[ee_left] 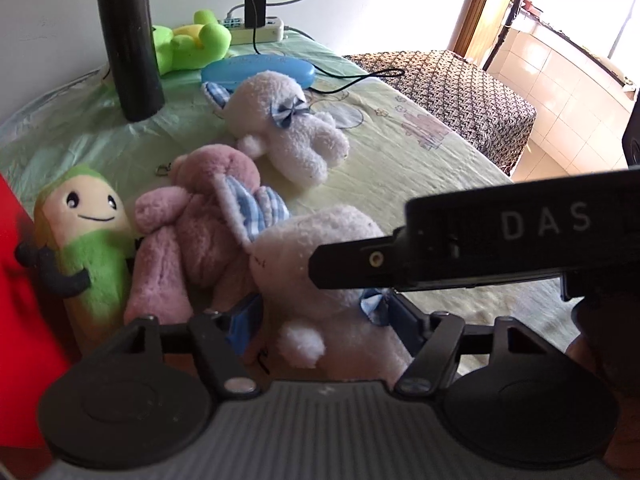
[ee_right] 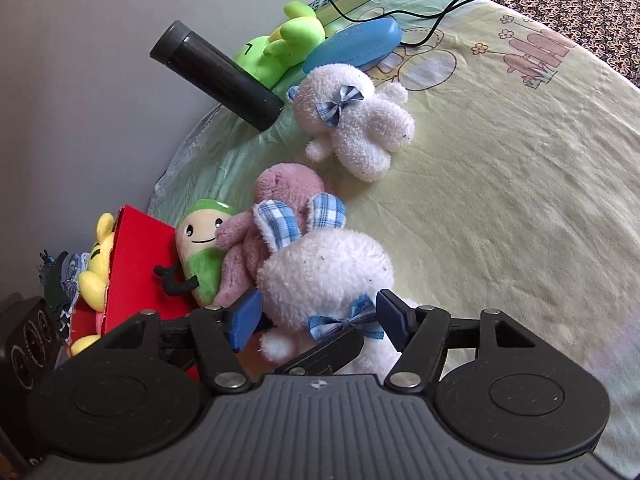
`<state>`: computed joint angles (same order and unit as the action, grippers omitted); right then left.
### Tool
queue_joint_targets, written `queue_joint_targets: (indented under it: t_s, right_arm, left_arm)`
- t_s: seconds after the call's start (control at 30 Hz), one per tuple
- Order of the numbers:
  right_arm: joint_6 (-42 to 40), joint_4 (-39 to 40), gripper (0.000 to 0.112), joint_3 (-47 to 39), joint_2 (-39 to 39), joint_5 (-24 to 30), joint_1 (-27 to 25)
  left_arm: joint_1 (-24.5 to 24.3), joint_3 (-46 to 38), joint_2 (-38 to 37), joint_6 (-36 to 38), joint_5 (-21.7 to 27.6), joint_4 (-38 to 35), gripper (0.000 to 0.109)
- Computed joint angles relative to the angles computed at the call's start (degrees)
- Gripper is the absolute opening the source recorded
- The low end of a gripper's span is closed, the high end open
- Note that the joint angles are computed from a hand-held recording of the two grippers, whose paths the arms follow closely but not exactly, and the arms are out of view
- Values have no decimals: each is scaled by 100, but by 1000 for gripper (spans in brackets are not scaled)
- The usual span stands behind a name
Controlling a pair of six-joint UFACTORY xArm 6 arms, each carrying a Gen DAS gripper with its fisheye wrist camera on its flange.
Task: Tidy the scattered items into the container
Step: 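Grasp the white bunny plush with blue bow using the right gripper, then lift the bunny plush and carry it over the red box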
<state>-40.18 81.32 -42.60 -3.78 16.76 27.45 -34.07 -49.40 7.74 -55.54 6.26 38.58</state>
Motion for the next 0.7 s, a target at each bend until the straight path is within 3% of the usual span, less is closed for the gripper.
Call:
queue_joint_targets:
  t_s: [0.1,0.2,0.4,0.53,0.7]
  right_arm:
    - [-33,-13,69,-219,245,390,-192]
    - [101,-147,67,-396,439,799,-384]
    - [-172,-246,56,-260,208,897,-426]
    - [-856,334,55,68,-342,653,-343]
    - [-2261,1406,56,249,-1063,-156,176]
  left_arm:
    - [-88,-311,151,-528,352,672,71]
    - [-92,-391,235,-677,452,739,73]
    - [-187,-363,57,-1242,627,1347,66]
    - [-282,-286,-359,-1954,744,2188,66]
    - [-328,-129,-1038,-2977,947,3354,66]
